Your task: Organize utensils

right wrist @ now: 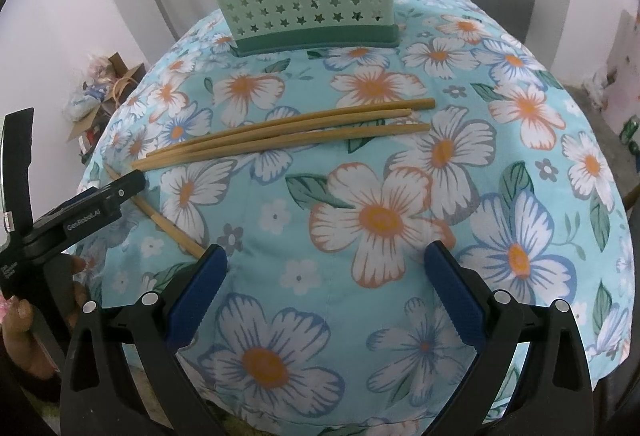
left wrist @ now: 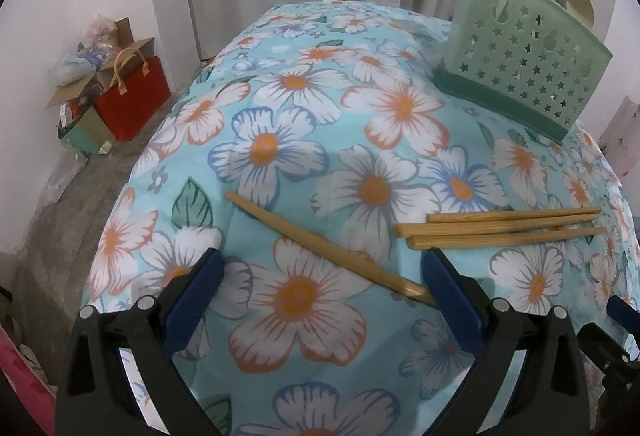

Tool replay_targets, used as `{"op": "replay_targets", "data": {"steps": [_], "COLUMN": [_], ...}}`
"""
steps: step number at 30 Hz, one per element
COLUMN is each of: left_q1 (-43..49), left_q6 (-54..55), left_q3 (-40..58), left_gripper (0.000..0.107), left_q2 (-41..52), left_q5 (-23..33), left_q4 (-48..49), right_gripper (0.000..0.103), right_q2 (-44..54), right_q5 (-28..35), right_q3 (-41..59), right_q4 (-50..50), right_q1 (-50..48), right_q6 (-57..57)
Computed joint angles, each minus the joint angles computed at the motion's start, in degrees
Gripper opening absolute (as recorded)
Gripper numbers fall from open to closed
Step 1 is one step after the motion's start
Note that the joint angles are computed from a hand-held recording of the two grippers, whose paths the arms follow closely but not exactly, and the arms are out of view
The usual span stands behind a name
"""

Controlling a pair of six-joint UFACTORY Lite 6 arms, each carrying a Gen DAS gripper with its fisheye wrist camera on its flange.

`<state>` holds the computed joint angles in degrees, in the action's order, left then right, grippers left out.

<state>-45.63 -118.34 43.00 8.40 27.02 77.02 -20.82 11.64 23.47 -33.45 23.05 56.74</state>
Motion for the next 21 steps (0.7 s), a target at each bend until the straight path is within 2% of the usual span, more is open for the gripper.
{"op": "replay_targets", "data": {"steps": [5, 11, 14, 16, 19, 21], "left_q1": [-1.0, 2.1, 3.4, 3.4, 3.6, 5.9], "left_q6": [-1.9, -1.2, -3.6, -12.0, -17.0, -19.2], "left_q3": [-0.5, -2.0, -4.8, -8.6, -11.8, -12.4], "left_gripper": [0.098, 0.098, 0.097, 0.094, 0.085, 0.073], "left_q2": [0.2, -1.6, -5.6, -10.8, -16.5, -18.6], "left_q5": [1.1, -3.8, -6.4, -6.4, -6.5, -9.7], "left_q4": [1.9, 4.4, 7.4, 14.7, 20.9, 24.0], "right_gripper": [0.095, 0.095, 0.095, 0.095, 0.095, 0.095], "right_q2": [0.3, 0.2, 0.0, 0.2, 0.0, 0.0], "right_q5": [0.0, -0.2, -0.2, -0.3, -0.3, -0.2], "right_q3": [0.2, 0.3, 0.2, 0.3, 0.2, 0.3], "right_q4": [-0.5, 0.0, -0.2, -0.2, 0.4, 0.4], "right_q1": [0.1, 0.2, 0.3, 0.4, 0.2, 0.2], "right_q6": [0.7, 0.3, 0.4, 0.4, -0.4, -0.4]}}
